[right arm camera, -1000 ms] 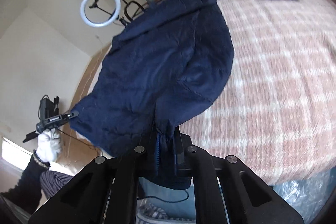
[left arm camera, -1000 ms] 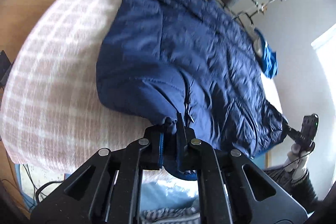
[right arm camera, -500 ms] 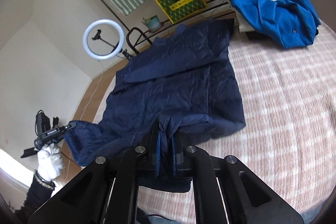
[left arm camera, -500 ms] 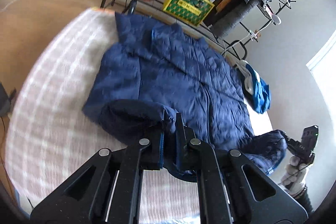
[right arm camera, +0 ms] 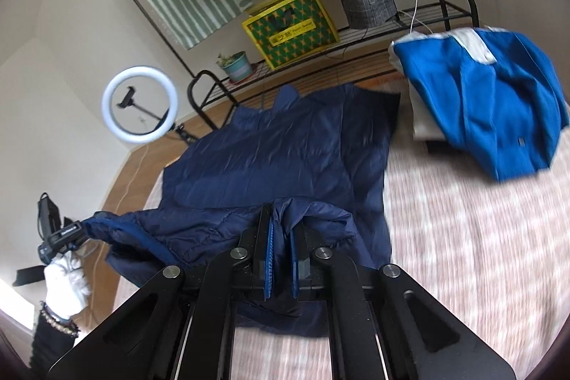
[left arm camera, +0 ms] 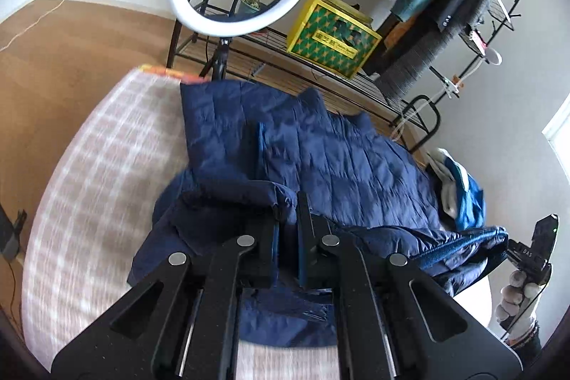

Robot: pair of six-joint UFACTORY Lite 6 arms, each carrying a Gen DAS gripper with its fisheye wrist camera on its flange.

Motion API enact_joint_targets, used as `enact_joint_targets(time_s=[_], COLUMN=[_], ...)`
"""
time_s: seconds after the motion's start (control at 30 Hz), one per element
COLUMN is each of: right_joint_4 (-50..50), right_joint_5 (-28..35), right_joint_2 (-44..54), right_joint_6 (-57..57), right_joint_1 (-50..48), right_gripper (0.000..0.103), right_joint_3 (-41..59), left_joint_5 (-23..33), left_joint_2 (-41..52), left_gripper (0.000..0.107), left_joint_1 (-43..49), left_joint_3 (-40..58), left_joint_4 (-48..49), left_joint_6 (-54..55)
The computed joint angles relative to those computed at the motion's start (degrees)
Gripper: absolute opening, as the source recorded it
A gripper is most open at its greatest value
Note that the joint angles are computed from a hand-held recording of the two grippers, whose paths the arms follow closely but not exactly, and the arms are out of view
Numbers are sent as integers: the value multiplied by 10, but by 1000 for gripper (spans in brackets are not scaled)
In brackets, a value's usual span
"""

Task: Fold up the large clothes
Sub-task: 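Grasp the jacket hem with the right gripper and lift it, then grasp the jacket hem with the left gripper while the right gripper holds it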

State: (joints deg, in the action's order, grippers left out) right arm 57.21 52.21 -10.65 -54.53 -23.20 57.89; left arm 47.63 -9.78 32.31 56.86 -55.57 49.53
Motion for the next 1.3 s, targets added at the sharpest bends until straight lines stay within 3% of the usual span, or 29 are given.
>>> enact_joint_targets(time_s=[0.17,0.43,0.67,0.77,0.83,0.9,1.0,1.07,1.17,1.2,1.3], right_joint_4=[-31,-151,-202,-217,-251,-282,-296,-259,-191,-170,-162], right_joint_5=[-108,-197,-167,-159,-158,-156,-132,-91,-35,-37,-68], right_joint_2=[132,325,425,443,454,466,496,518,530,510,456], right_joint_6=[68,179,224,236,261,292,322,313,271,236,156], right_joint_1=[95,167,171,169,176,183,181,164,138,131,134], right_gripper=[6,6,11,15,15,15,17,20,33,38,42], right_joint_3=[129,297,393,419,435,450,494,533,568,549,493], left_joint_5=[-96,-166,-94,-4,78,94,65,12,-61,-81,-203], left_joint_2=[150,375,450,486,539,549,522,472,405,394,360], left_gripper=[5,7,22,33,48,49,49,49,49,49,49], left_joint_1=[-80,-151,-107,-71,-47,-30,-9,-11,-53,-71,-161], left_joint_3=[124,320,405,473,553,577,566,521,439,419,339], left_joint_4=[13,100,52,22,17,9,13,41,95,115,256], left_joint_6=[-42,-142,-112,-105,-142,-153,-134,-87,-10,3,-19])
